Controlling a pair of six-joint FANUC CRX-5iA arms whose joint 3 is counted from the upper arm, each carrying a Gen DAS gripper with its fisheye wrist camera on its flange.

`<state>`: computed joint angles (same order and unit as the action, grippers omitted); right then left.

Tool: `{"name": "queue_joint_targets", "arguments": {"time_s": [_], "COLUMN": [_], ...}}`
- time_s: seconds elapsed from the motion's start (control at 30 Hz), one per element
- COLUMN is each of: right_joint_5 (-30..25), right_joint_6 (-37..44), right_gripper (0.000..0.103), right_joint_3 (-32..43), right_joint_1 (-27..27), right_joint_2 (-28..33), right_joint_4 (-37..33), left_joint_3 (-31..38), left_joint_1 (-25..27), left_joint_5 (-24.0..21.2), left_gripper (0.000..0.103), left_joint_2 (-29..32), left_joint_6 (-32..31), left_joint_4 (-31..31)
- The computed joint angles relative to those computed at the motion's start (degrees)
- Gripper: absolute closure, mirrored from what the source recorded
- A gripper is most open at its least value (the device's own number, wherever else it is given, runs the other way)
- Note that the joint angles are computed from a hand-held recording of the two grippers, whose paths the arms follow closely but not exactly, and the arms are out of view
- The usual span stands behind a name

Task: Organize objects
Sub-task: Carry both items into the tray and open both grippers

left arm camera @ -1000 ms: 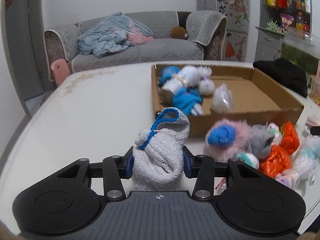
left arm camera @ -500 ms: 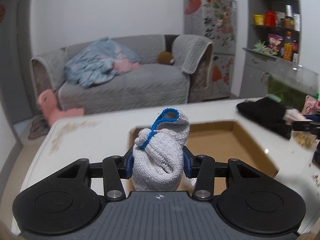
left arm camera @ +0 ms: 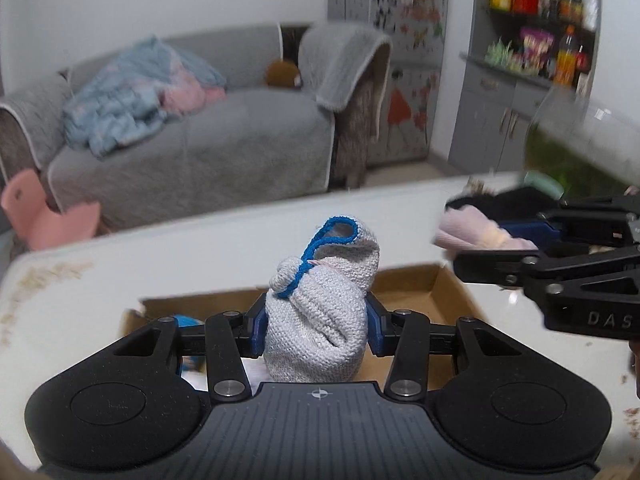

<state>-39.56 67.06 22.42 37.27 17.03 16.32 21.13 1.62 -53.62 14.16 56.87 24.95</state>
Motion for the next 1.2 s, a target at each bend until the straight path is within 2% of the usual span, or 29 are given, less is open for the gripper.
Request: {"name": "queue_joint_targets", "arguments": {"time_s": [0.13, 0.33, 0.67, 0.8, 0.87, 1.0, 1.07, 1.2], "right_joint_5": [-5.7, -11.5, -16.5, -18.7, -20.3, -24.1, -25.9, -28.6], "right_joint_6": [5.1, 7.1, 9.6, 9.9, 10.6, 10.4, 10.8, 12.2], "right_gripper": [0.074, 0.074, 0.072, 0.072, 0.068, 0.048, 0.047, 0.045], "right_joint_3": [7.7, 15.1, 18.4, 20.0, 21.7, 25.0, 26.8, 29.4], "right_joint_1": [-1.8, -2.8, -3.3, -3.4, -3.4, -3.2, -3.3, -3.0], "right_joint_2": [6.0, 12.1, 14.2, 15.0, 15.7, 17.5, 18.4, 19.9], "right_joint_4": [-6.4, -9.3, -11.2, -11.0, -11.5, -10.0, -10.1, -9.8], "left_joint_3": [4.5, 7.0, 6.6, 9.0, 10.4, 15.9, 18.3, 19.3], "left_joint_1": [-1.2, -1.5, -2.1, -2.0, -2.1, -2.2, -2.1, -1.8], "left_joint_5": [-2.3, -3.7, -3.3, -5.5, -7.1, -12.6, -15.1, -16.5], "left_gripper": [0.051, 0.051, 0.048, 0.038, 0.034, 0.019, 0.018, 0.017], "left_joint_2": [5.0, 8.2, 8.9, 9.8, 10.1, 12.2, 13.4, 13.8], "left_joint_6": [3.1, 4.6, 3.4, 4.3, 4.9, 9.0, 11.0, 12.4], "left_joint_4": [-4.2, -7.1, -9.1, -10.4, -11.9, -15.6, -16.1, -16.2]}}
